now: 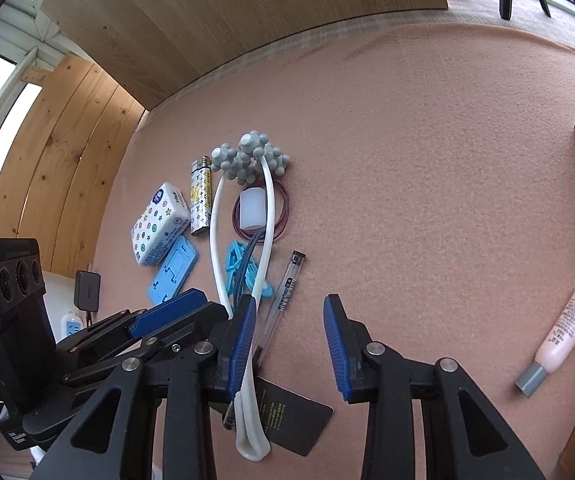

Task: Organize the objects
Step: 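Move both tools back to the pile toward the white cable with grey balls, then close the right gripper on the white cable loop near the grey balls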

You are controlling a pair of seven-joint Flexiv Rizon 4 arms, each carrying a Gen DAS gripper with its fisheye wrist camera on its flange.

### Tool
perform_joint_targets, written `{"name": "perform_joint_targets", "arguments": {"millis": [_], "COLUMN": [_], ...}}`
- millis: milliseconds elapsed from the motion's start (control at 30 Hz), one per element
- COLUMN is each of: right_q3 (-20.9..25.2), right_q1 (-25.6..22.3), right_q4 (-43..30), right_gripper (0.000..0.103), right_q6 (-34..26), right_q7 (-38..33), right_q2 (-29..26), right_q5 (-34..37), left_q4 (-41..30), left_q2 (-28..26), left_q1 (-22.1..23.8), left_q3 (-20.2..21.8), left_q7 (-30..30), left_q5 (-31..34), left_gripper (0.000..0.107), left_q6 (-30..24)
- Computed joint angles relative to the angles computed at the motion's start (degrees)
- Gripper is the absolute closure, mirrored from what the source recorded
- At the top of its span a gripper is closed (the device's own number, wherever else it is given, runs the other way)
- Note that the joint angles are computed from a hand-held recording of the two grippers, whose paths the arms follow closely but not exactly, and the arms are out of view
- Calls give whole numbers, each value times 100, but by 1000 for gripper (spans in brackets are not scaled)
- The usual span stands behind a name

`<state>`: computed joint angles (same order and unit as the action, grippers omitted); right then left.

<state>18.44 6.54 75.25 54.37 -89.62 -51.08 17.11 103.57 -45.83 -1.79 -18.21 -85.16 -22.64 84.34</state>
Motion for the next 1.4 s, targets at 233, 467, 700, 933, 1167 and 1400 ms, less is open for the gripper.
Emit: {"name": "perform_joint_targets", "arguments": {"millis": [233,467,700,933,1167,1400], "right_q3": [87,104,94,265,145,-31], "right_q1": [8,23,6,-215,-210,-43], "right_q4": [-464,-695,-640,-395,-341,-577], "right_gripper": [80,93,95,97,97,94], "right_q6": [-344,-572,-532,-401,-248,-115], "right_q7": [-33,-113,-150,-343,-240,-34], "right_q2": [-293,-417,-357,-162,-126,-257], "right_q5": [101,240,374,735,784,466], "left_q4": [-39,-64,46,370,303,-195], "left_q2": [-85,-153,-219,-190,-188,-265], "left_q1": [115,223,500,916,753,440], "left_q3": [-146,-302,-711,-1312,-1014,-526], "left_q7": [125,297,481,562,167,-164], "left_q5": [-19,-50,-139,-15,15,23], "left_gripper": [75,79,87,88,87,88], "left_q6": [-40,-39,115,510,517,295]}}
